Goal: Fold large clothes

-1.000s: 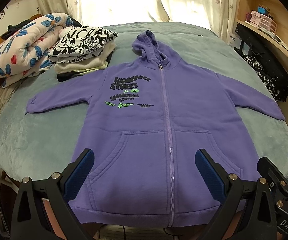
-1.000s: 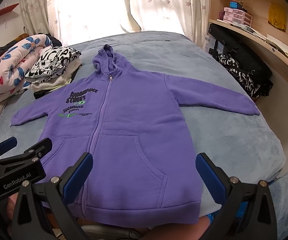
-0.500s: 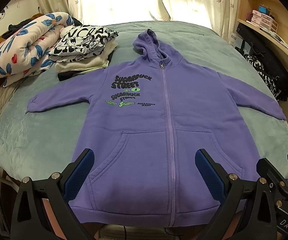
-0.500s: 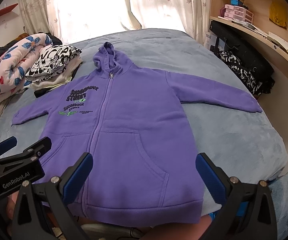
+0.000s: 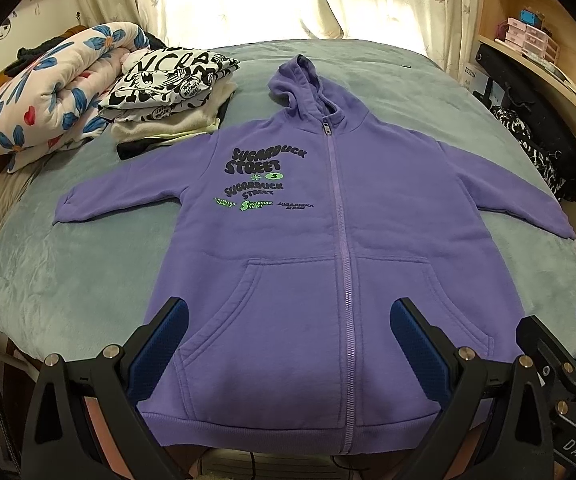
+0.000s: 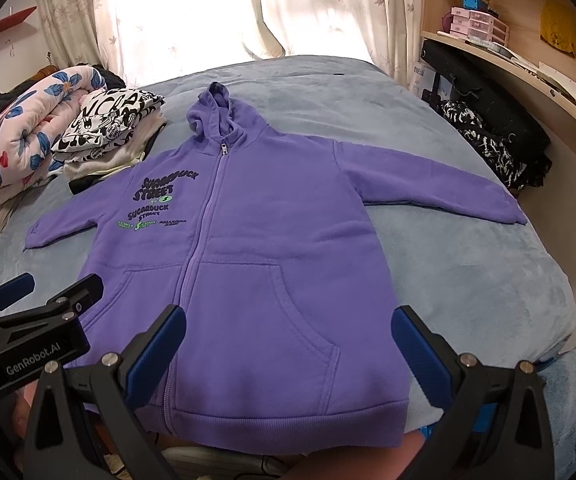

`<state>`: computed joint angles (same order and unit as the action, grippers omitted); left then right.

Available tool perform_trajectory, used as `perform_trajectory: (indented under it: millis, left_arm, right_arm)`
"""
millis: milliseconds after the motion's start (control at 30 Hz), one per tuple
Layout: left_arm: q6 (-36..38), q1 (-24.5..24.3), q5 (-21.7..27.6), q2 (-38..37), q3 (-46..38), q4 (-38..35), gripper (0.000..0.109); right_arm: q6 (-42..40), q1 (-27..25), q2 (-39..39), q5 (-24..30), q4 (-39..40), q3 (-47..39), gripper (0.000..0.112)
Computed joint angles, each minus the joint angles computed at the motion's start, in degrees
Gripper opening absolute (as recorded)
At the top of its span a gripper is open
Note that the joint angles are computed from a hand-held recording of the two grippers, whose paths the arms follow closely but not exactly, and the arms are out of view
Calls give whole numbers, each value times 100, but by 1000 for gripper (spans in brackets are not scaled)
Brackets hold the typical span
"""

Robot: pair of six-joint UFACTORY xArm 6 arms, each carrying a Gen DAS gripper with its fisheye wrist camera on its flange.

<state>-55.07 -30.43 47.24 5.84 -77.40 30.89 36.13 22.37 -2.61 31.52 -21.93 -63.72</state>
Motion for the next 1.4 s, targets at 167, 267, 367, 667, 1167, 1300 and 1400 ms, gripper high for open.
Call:
perform_trajectory:
  millis: [167, 267, 367, 667, 1167, 1300, 1400]
  left_arm:
    - [33, 6, 25, 27, -34, -24, 100]
    - [137, 35, -93, 7, 22, -127, 100]
    - [251, 69, -164, 54, -10, -230, 100]
    - [598, 183, -382, 263, -299, -540, 100]
    - [1463, 96, 72, 1194, -1782, -774, 100]
    - [1421, -52, 194, 1516, -2373, -241, 100]
    - [1467, -108, -15, 1722, -2733, -9, 100]
  right_arm:
    - [-43, -19, -12, -56, 87, 65, 103]
    - [-2, -2, 78, -76, 1, -12, 103]
    - [9, 22, 105, -126, -21, -6, 103]
    - [-686, -162, 197, -512, 686, -80, 103]
    - [-353, -573, 428, -403, 211, -694, 103]
    - [-446, -720, 527, -448, 224, -825, 103]
    - [-478, -902, 618, -453, 170, -952, 103]
